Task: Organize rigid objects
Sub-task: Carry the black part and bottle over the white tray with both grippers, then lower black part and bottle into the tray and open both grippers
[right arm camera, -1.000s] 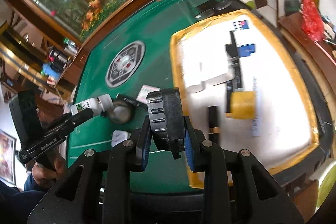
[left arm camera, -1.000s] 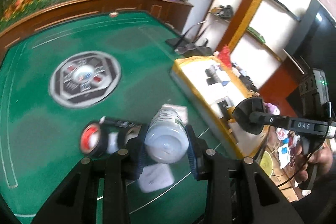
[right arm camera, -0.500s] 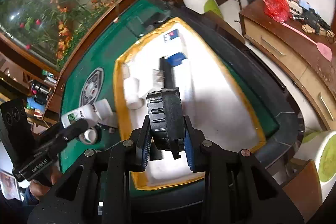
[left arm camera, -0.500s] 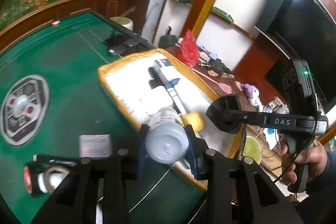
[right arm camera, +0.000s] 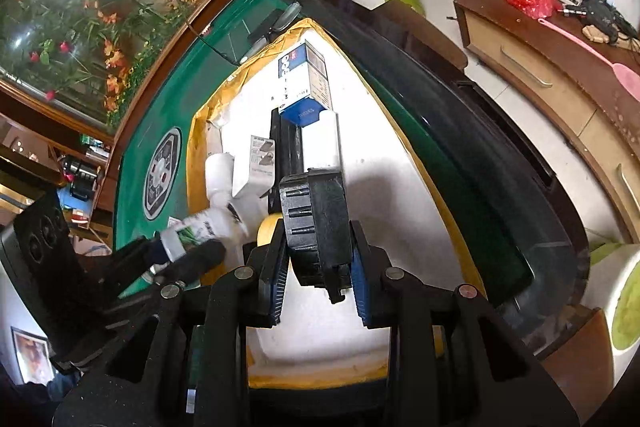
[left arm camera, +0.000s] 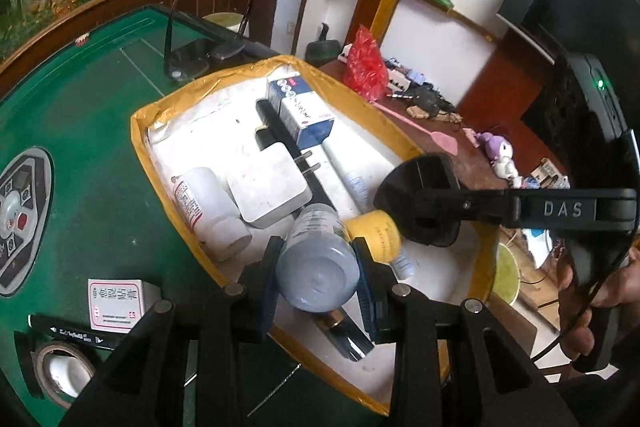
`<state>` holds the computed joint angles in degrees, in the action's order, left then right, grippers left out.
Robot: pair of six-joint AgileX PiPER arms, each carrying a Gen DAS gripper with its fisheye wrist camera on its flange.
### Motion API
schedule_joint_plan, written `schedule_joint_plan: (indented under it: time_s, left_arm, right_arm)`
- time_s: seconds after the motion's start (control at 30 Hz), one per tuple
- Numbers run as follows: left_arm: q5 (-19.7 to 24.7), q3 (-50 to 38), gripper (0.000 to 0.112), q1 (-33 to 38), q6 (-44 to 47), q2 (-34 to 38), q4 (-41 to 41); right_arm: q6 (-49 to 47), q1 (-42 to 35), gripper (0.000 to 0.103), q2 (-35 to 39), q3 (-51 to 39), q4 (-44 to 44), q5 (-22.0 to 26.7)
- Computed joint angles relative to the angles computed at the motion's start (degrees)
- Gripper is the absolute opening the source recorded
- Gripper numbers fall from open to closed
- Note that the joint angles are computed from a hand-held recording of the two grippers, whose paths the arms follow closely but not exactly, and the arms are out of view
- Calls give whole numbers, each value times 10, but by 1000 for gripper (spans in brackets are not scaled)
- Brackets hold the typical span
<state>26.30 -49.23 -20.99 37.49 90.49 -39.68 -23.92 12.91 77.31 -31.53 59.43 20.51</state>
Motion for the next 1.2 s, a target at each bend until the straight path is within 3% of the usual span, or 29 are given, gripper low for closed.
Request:
schedule_joint_plan:
  time_s: [0.13,0.3,0.47,0.67,0.97,1.07,1.2]
  left_arm:
    - [-10,-4,35,-16,-44,9,34]
    - [-13,-5,37,-29,-64,11,56]
    - [13,-12,64,-32,-51,14,38]
    - [19,-6,64,-40,-40,-3,30]
    - [30,22,64,-23,-22,-47,14]
    - [36,39,64,-8,-16,-68,9]
    - [42,63,64,23,2,-96,-2]
  right_arm:
    - [-77,-19,27,43,-15,65,11]
    - [-88,-43,27,65,-27,65,33]
    - [28,-34,28,52,-39,-55,30]
    - [131,-29,42,10,-26,-155,25]
    - [428,18,42,-91,1,-416,18]
    - [491,47,42,-105,2,-459,13]
    - [485,87,42,-101,-2,-435,1]
